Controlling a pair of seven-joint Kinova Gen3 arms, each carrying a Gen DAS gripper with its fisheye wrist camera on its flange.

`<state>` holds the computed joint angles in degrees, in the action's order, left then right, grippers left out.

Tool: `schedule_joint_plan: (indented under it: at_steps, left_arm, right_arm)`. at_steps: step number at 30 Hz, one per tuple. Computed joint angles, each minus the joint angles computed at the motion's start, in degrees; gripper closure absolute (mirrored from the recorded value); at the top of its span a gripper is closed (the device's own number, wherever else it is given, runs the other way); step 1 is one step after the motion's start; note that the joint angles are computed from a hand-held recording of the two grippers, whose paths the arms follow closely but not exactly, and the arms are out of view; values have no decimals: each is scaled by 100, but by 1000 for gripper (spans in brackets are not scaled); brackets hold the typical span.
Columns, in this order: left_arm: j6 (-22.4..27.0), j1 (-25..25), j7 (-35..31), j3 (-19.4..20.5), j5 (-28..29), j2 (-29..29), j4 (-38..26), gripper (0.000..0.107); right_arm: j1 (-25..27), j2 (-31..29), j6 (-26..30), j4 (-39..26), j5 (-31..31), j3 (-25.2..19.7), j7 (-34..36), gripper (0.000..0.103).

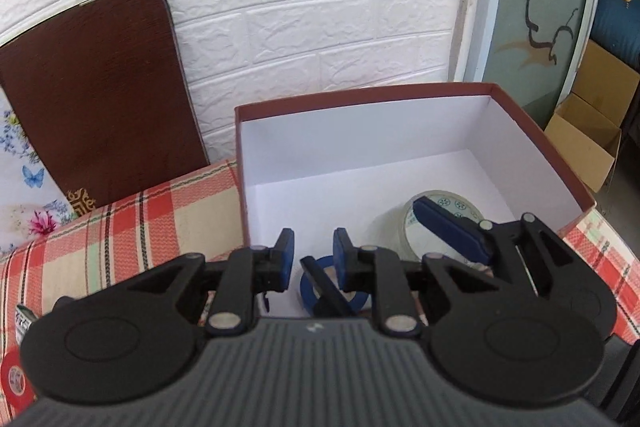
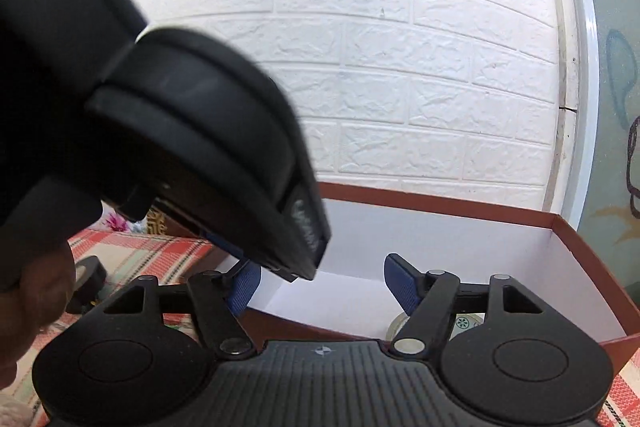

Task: Organize objects
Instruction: 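Lower the blue tape roll into the brown box and release, then grasp the small green box with both tools and lift it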

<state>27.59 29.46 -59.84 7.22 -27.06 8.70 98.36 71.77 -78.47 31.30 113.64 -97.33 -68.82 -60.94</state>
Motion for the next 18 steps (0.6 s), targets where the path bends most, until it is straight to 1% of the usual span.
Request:
schedule_joint_plan:
  at_steps: [2, 4, 7, 10, 12, 13, 15, 16, 18]
  left_arm:
    - [-2, 58, 197, -50, -150, -182, 146, 83]
    - [65, 16, 360, -7, -207, -359, 273, 81]
    - [164, -133, 474, 151, -169, -637, 493, 77]
    - [274, -259, 838, 374, -412, -962, 835, 77]
    - [271, -406, 868, 476, -332, -1197, 1093, 77]
    - [269, -486, 820, 497, -234, -1318, 1229, 76]
    - [289, -672, 804, 533, -134, -1543, 1510, 76]
    - [295, -782, 794, 524, -77, -1670, 1663, 76]
    - [307, -1011, 657, 348, 187, -1961, 1988, 76]
  right_arm:
    - [-117, -113, 28, 41, 33, 107, -51, 34]
    - [-232, -259, 157, 70, 135, 262, -216, 34]
    - [-431, -469, 383, 75, 502, 504, -716, 35]
    - [-762, -514, 545, 95, 966, 609, -1372, 35]
    - [-1001, -433, 643, 100, 1205, 572, -1670, 34]
    - [-1088, -338, 708, 112, 1193, 514, -1681, 34]
    - [-1120, 1, 757, 108, 1112, 251, -1609, 34]
    - [-1153, 115, 870, 75, 1137, 179, -1651, 34]
    - [-1211, 311, 1033, 26, 1072, 28, -1553, 34]
